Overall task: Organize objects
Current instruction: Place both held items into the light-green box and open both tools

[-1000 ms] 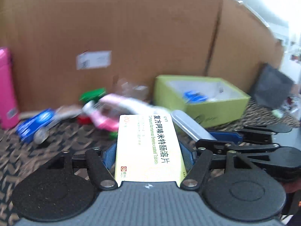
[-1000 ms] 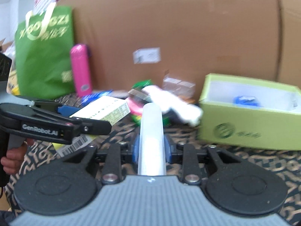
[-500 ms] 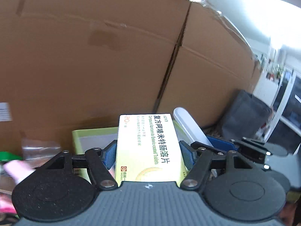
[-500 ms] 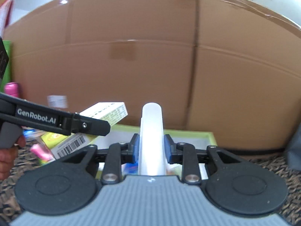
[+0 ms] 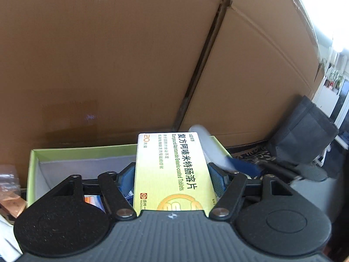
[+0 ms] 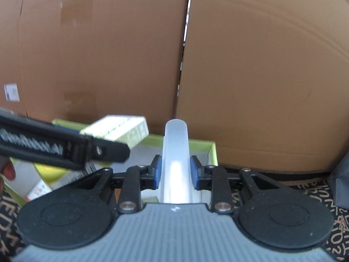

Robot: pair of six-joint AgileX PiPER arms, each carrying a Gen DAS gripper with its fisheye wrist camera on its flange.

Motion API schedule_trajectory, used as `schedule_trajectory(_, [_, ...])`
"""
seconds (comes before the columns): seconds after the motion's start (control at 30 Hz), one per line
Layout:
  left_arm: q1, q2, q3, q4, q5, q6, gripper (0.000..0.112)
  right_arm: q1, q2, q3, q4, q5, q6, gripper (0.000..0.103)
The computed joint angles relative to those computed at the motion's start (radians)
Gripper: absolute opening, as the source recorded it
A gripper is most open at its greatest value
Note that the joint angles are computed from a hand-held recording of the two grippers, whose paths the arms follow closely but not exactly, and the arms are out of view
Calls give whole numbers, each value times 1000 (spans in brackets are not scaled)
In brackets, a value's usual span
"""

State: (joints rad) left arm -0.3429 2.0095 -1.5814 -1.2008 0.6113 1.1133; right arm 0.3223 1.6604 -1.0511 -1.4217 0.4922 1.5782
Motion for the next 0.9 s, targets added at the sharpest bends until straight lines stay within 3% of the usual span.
schedule_trajectory(0.03, [11,9,0,-35,22,16,83,1,12,-1,5,11,-15,30])
schedule_trajectory(0.07, [17,9,6,-46,25,14,94,8,18,10,-27,30,9,46])
schedule_trajectory(0.1, [17,2,22,-65,6,25,97,13,13,31,-72,36,54,58])
schedule_trajectory(0.23, [36,-31,75,-116,-28,110,97,19,-61,137,-284,-5,299,81])
schedule_trajectory(0.3, [57,-61,117,-177,-22,182,97,67,-91,161,-299,75,331,99])
schedule_trajectory(0.5, [108,-187,251,-341,-48,391,97,247,-211,191,-235,271,341,103])
schedule_trajectory(0.73, [317,-354,473,-330,104,397,97,542,-259,197,-214,475,400,103])
schedule_trajectory(0.9, [504,-416,607,-314,189,479,97,680,-193,166,-206,500,445,103])
